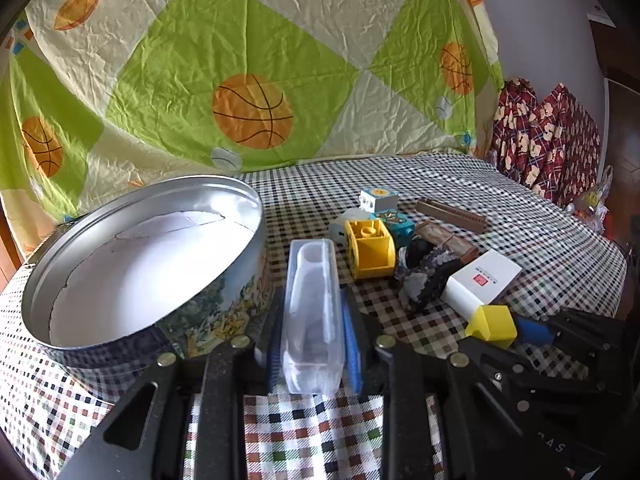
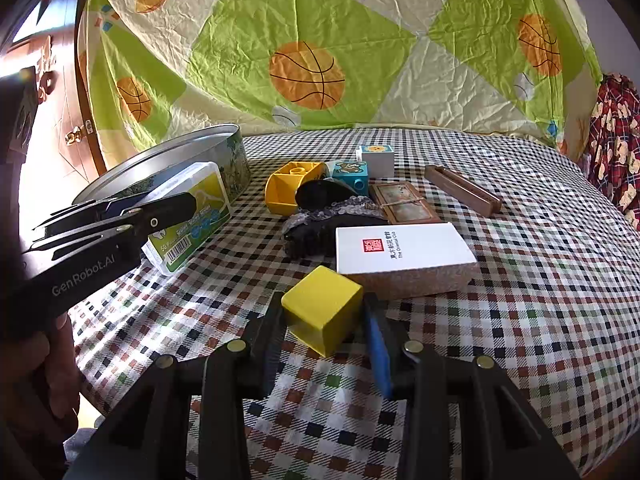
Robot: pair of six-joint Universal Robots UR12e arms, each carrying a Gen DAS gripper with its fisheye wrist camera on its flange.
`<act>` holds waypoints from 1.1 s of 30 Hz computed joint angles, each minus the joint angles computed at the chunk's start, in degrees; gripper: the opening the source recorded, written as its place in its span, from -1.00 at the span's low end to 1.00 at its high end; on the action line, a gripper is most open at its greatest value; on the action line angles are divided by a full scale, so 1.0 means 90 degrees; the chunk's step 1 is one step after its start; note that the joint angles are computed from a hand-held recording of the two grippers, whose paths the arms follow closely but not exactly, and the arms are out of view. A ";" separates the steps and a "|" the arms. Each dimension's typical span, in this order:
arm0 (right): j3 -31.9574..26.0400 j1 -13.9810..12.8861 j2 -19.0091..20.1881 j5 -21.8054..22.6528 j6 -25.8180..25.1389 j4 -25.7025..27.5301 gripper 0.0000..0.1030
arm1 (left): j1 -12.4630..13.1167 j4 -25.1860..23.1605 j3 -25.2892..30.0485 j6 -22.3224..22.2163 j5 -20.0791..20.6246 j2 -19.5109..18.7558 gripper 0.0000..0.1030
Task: Organize rigid objects
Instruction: 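Close left tool on the clear plastic box while right tool grasps the yellow cube, then lift and carry the clear box with left tool while right tool carries the yellow cube to the tin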
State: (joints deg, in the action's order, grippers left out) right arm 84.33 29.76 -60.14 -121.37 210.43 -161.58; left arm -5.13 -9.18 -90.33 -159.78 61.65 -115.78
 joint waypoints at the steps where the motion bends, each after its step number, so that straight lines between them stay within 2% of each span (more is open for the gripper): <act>1: 0.0003 0.0011 0.0004 -0.0018 -0.0059 -0.0085 -0.22 | 0.0015 0.0074 -0.0028 -0.0026 -0.0031 0.0006 -0.53; 8: -0.0053 0.0136 0.0116 -0.0525 -0.0635 -0.0822 -0.22 | 0.0043 0.0396 -0.0101 -0.0175 -0.0104 0.0002 -0.53; 15: -0.0107 0.0162 0.0191 -0.0928 -0.0947 -0.1322 -0.22 | 0.0064 0.0608 -0.0126 -0.0298 -0.0162 -0.0010 -0.53; 24: -0.0336 0.0142 0.0299 -0.1152 -0.1383 -0.1624 -0.22 | 0.0115 0.0857 -0.0163 -0.0470 -0.0304 -0.0029 -0.53; 33: -0.0557 0.0088 0.0424 -0.1119 -0.1447 -0.1678 -0.22 | 0.0195 0.1218 -0.0214 -0.0711 -0.0402 -0.0060 -0.53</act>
